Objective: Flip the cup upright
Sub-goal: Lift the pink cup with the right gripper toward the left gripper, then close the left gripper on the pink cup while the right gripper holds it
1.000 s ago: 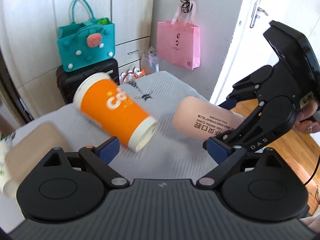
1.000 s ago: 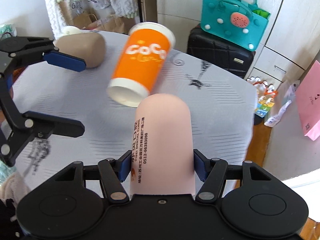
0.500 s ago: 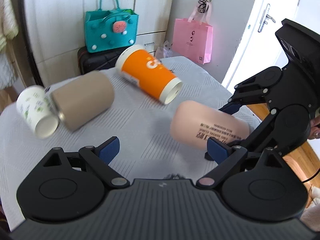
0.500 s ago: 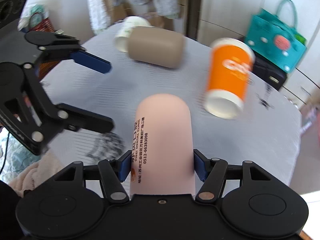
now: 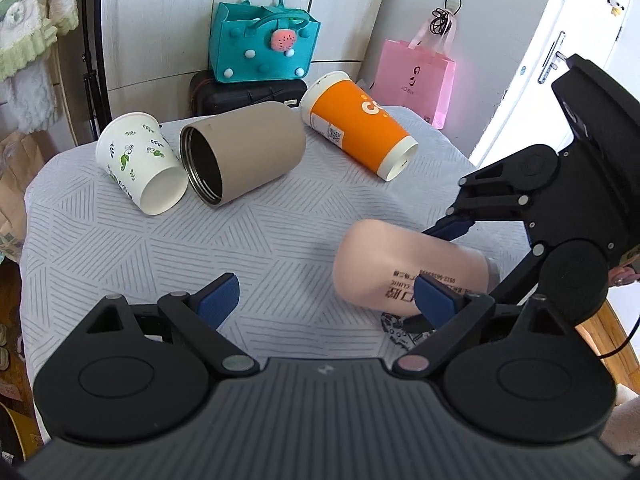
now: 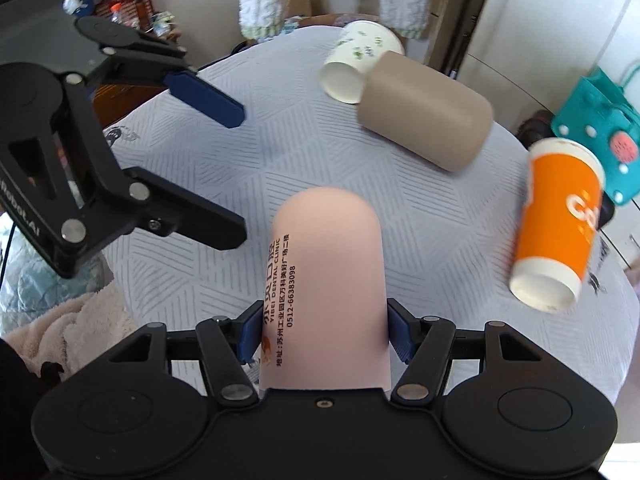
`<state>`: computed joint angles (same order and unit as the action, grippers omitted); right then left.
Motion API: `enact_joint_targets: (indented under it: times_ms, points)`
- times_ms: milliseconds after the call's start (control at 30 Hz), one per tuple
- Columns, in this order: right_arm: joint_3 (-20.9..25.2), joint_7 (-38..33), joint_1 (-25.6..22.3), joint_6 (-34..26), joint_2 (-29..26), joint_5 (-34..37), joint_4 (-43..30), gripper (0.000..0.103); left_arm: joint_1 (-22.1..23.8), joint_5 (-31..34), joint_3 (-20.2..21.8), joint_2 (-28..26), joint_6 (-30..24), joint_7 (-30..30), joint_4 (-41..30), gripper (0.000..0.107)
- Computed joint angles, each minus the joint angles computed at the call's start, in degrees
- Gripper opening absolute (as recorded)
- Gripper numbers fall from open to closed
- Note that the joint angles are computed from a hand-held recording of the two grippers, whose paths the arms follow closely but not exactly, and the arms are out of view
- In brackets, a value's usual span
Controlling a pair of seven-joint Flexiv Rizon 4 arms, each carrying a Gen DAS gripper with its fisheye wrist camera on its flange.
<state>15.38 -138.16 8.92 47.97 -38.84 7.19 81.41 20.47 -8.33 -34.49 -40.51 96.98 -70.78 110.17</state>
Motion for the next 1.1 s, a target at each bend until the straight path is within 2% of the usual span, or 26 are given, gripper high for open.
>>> enact_joint_targets:
  times_ms: [267, 367, 433, 500, 667, 833, 967, 1033, 1100]
  points:
    - [0.7, -5.1, 0.3, -2.2, -3.0, -1.0, -2.8, 0.068, 3.2, 2.4, -4.0, -4.5, -0.7, 5.3, -2.8, 0.095]
    - [1.4, -8.1, -0.4, -3.0, -3.2, -0.4, -3.2, 0.068, 2.7, 2.8, -3.8, -4.9, -1.9, 7.8, -4.3, 0.095]
    - [1.2, -9.2, -0.3, -1.6, -3.0, -0.1, -2.6, 0.073, 2.1, 2.4, -3.3, -4.7, -3.3, 9.6, -5.2, 0.095]
    - [1.2, -10.7, -0.3, 1.1, -2.3, 0.0, -1.0, 0.084, 2.3, 1.6, -4.0, -4.7, -5.9, 12.4, -6.2, 0.095]
    - [2.9, -14.0, -2.7, 4.6, -0.4, 2.7, 0.9, 0.090, 0.6, -1.0, -2.6, -4.1, -12.6, 18.1, -9.8, 0.095]
    - [3.1, -14.7, -3.9, 8.4, 1.5, 4.9, 3.4, 0.090, 1.0, -4.2, -3.5, -4.9, -19.3, 24.4, -12.7, 0.095]
    - [4.3, -15.6, -5.9, 11.3, 4.4, 7.3, 6.7, 0.090, -1.2, -5.2, -1.1, -5.2, -23.9, 28.9, -15.8, 0.095]
    - [5.7, -17.1, -7.3, 12.4, 5.4, 9.7, 7.6, 0.088, -2.4, -5.8, 0.3, -5.4, -25.7, 30.7, -17.3, 0.095]
    - [6.8, -18.2, -8.3, 14.7, 6.8, 12.2, 9.2, 0.078, -3.4, -6.9, 1.4, -5.6, -26.7, 32.0, -18.4, 0.095]
